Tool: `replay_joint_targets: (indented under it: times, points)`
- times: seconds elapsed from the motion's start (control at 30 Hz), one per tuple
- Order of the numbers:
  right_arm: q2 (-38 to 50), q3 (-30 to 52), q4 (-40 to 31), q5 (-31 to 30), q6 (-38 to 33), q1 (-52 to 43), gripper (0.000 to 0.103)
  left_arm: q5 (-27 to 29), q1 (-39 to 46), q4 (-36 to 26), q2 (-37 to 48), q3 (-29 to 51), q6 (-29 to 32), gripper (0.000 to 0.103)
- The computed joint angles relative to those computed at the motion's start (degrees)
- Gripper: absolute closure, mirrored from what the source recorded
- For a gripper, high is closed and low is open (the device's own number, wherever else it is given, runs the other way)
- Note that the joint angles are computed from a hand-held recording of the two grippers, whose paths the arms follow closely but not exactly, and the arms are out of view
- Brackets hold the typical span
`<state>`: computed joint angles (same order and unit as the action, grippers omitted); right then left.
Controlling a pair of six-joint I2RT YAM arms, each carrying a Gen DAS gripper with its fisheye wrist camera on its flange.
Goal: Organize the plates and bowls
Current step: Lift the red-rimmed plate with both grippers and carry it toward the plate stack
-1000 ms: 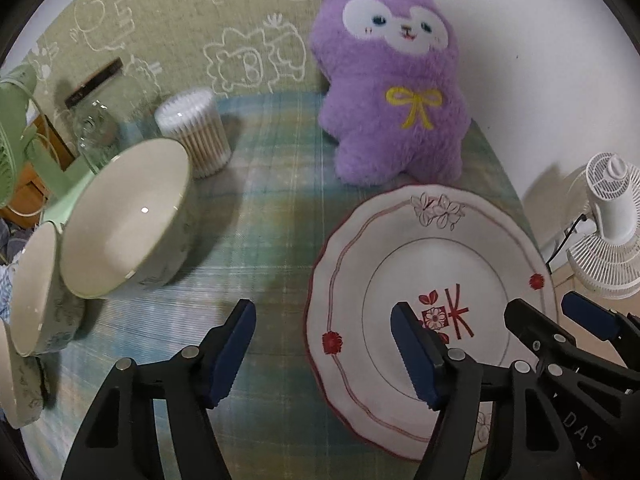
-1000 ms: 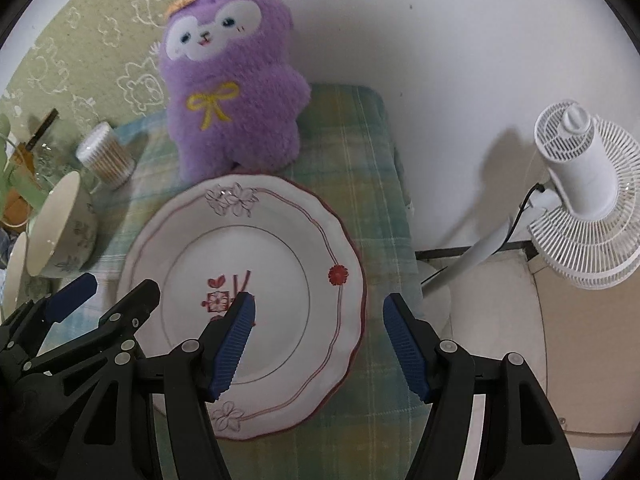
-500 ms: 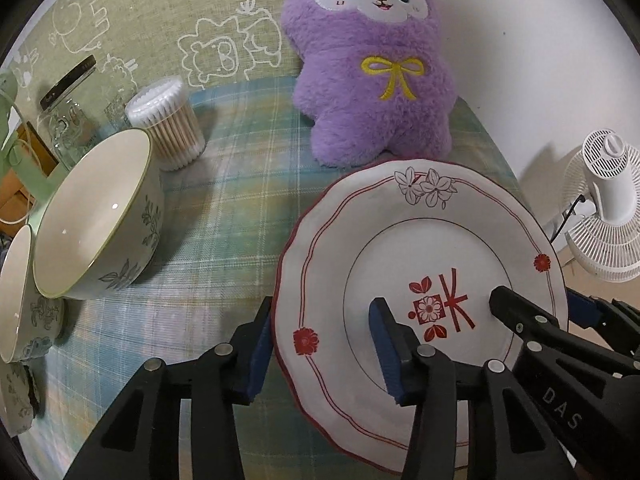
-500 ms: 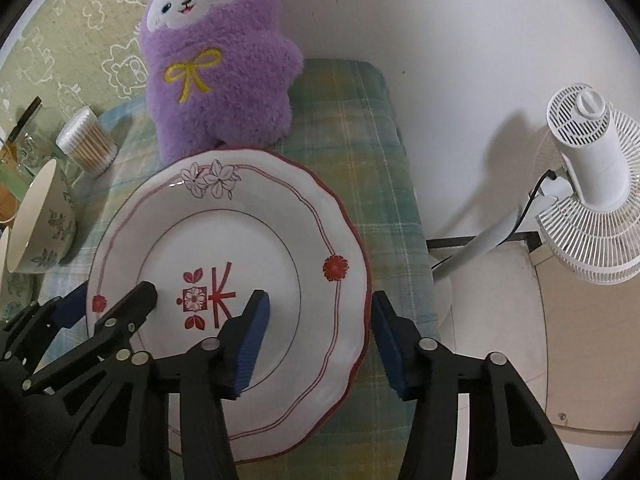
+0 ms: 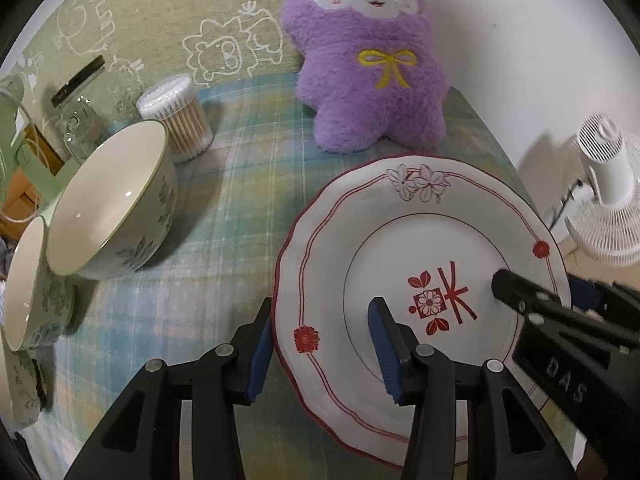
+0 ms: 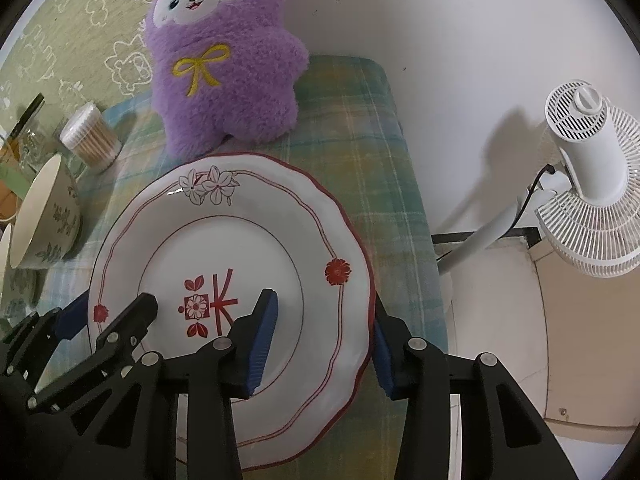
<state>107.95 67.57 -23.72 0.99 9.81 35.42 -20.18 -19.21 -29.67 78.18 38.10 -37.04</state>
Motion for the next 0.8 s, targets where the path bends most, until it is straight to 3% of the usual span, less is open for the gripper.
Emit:
replay_joint_targets:
  times: [0.43,0.8]
  points:
    - [-9.7,-10.6,-0.9,1.0,2.5,3.4,0.056,-1.3,-8.2,-7.1,-8.5,-5.7,-10.0,0.057]
    - [-21.2,-17.9,-4.0,3.7,6.6,8.5,0.056,-3.2,-17.6,-19.0,-19.7,-6.8,-21.3,0.057]
